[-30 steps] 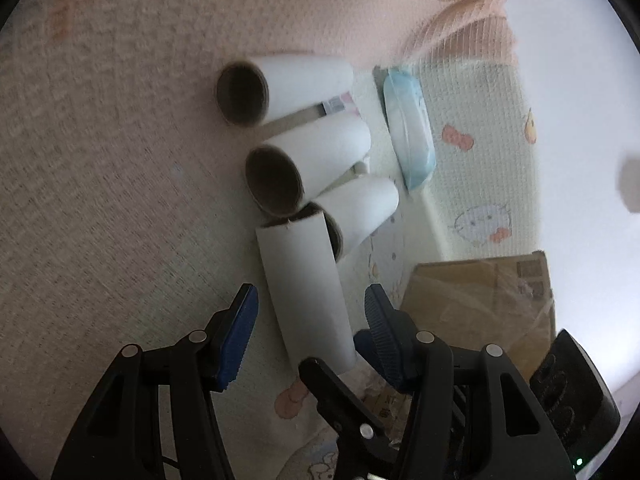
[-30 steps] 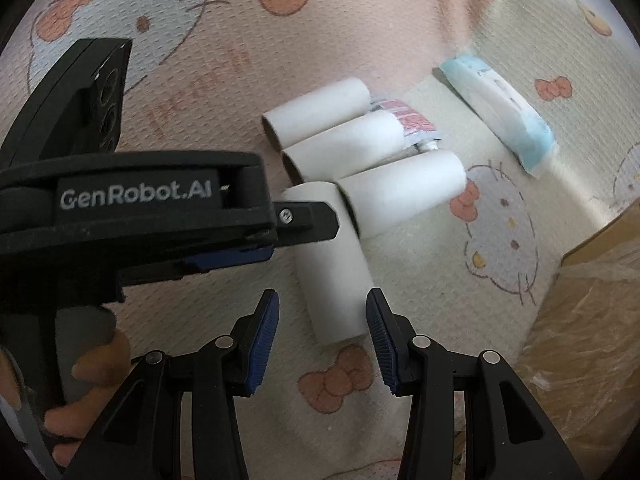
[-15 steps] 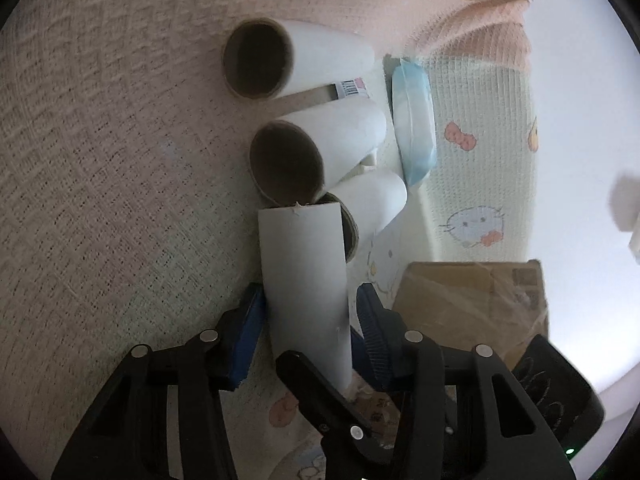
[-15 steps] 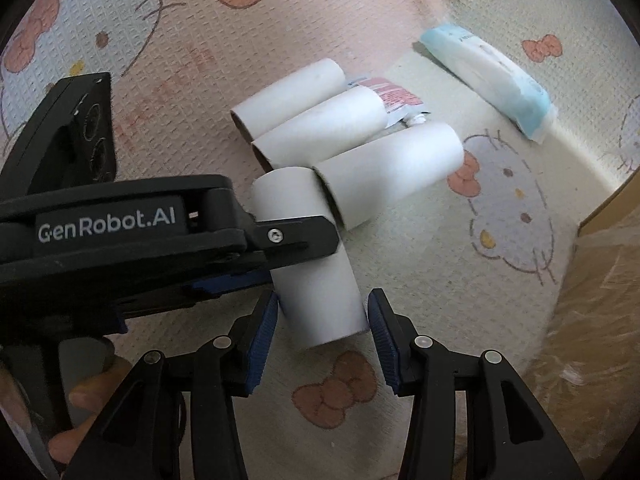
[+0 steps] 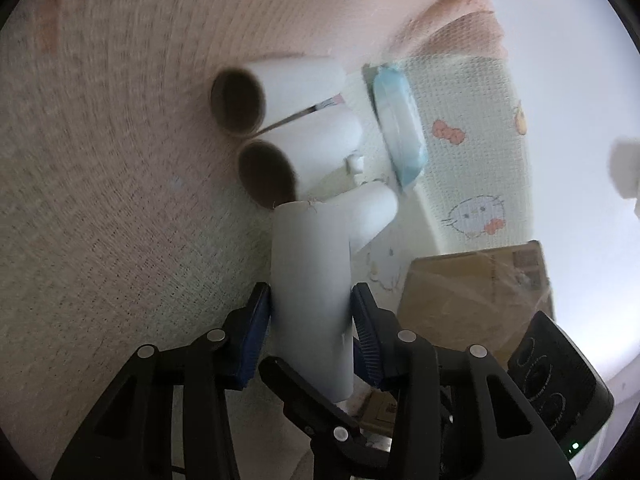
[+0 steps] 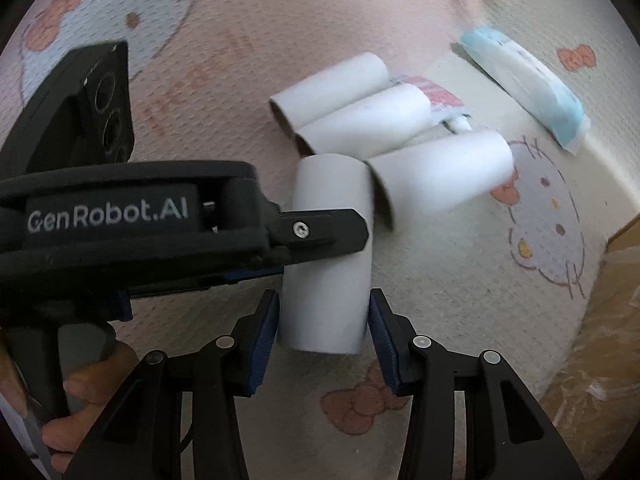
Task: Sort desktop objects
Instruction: 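Lift the held white tube up off the bed with both grippers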
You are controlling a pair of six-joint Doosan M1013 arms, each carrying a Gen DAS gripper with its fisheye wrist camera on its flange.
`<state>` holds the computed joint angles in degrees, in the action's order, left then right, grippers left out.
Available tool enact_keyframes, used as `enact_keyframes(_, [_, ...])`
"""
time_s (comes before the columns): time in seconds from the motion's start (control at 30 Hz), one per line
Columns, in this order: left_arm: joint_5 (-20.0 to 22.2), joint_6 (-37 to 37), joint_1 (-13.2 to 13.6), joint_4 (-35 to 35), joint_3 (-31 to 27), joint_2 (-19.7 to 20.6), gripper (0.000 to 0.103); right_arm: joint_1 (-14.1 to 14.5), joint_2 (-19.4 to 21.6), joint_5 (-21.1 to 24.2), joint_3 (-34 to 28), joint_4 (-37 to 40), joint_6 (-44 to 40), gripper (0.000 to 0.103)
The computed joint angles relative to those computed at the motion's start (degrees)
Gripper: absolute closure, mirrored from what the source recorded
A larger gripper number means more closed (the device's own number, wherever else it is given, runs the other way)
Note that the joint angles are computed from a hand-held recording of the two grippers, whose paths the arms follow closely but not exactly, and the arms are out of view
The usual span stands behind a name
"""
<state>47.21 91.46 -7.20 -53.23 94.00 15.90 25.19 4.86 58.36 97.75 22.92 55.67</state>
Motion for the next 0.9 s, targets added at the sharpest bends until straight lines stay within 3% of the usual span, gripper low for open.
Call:
enact_keyframes(0.33, [-5.06, -0.59, -0.83, 4.06, -0.51, -3.01, 0.057, -1.20, -2.14, -1.95, 0.37, 8.19, -6.17, 0.061])
enact_keyframes(0.5, [-9.94, 0.74, -3.31, 11.81, -1.14, -4.94, 0.057, -1.68, -2.80, -1.59, -0.71, 10.75, -7.20, 0.061])
enact_keyframes(0.63, [-10.85, 1.85, -4.11, 14.56, -1.77, -5.46, 0.057, -1.45, -2.38, -1.75, -1.91, 13.11, -7.51, 0.061])
enact_keyframes(0.67, [-10.89, 2.33, -4.14, 14.36, -1.83, -5.52, 0.057, -2.76, -2.35, -1.41, -1.70, 14.35, -9.09, 0.061])
enact_keyframes(0.8, [-11.54, 5.62, -4.21, 13.54, -2.00, -6.06, 0.057, -3.55, -2.79, -0.45, -2.08, 15.97, -9.09, 0.061])
enact_keyframes(0.9, [-13.47, 5.54, -5.11, 17.00, -2.15, -6.73, 0.057, -3.82, -2.86, -0.95, -2.37, 16.76, -9.77, 0.061])
